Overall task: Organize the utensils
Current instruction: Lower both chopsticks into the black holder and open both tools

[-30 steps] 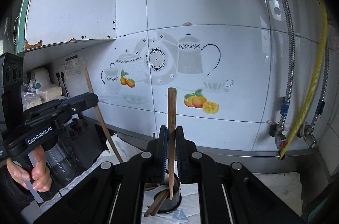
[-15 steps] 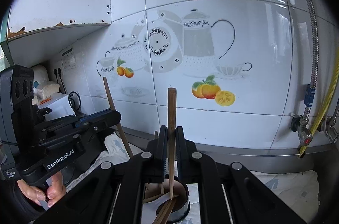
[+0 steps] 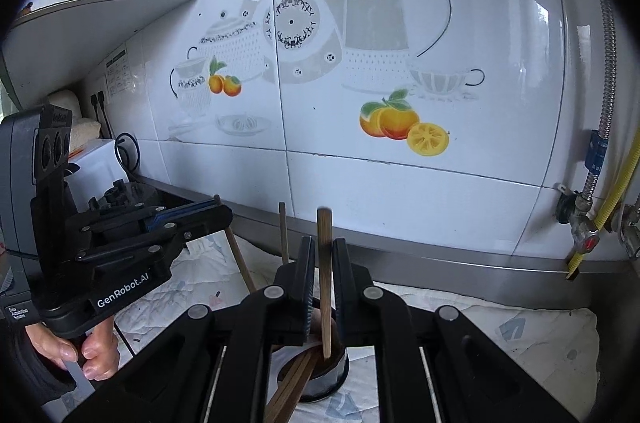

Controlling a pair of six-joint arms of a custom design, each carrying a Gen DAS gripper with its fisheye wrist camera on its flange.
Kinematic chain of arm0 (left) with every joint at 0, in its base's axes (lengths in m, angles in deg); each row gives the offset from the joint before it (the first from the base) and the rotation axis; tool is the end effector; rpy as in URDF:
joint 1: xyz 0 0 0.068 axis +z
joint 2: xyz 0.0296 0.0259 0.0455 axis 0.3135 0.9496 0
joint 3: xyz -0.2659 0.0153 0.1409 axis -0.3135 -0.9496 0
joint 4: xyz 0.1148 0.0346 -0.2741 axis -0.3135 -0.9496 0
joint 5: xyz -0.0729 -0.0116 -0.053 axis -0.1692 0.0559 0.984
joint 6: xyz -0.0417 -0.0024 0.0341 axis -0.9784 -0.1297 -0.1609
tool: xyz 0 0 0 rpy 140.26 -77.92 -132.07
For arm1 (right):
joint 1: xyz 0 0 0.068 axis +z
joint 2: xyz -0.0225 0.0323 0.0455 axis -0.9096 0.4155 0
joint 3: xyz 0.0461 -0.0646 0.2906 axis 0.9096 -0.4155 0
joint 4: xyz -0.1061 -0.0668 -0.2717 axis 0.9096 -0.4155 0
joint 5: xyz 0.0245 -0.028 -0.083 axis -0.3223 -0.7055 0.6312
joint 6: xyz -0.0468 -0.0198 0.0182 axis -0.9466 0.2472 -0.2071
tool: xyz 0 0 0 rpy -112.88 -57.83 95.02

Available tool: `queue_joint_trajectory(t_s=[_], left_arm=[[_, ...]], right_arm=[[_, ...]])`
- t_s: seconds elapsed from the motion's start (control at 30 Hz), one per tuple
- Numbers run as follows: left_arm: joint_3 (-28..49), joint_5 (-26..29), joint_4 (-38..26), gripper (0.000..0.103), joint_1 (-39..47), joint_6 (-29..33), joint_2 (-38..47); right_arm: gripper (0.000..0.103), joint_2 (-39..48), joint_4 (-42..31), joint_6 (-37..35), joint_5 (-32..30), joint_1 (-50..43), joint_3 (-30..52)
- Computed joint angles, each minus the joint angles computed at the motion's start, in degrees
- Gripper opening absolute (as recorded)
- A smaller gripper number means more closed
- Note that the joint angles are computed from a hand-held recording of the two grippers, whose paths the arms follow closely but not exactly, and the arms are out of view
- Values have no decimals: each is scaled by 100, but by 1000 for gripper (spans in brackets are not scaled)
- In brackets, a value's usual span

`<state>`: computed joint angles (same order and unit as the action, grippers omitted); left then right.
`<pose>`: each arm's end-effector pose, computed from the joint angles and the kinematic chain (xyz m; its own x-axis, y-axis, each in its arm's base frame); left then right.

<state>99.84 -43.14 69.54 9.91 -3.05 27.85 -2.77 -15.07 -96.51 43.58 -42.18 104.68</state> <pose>0.2434 -0.0249 0.3159 -0.4177 -0.1926 -0.8879 -0.2450 0.9649 -0.0941 0.3059 0.1514 0.3207 -0.3221 -0.4052 -0.8556 -0.8443 0.5317 0.0660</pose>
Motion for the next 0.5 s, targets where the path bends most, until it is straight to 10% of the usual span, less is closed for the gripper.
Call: queue_joint_trajectory(t_s=[0.2,0.5], left_arm=[[-32,-273,-261,35,-174,-96,-271],[118,-1270,-1444,35,-1184,-576,-1087]], right_arm=[[22,-221,-66,-76,-30,-122,-109],[26,-854,-483,-292,-247,-703,-379]])
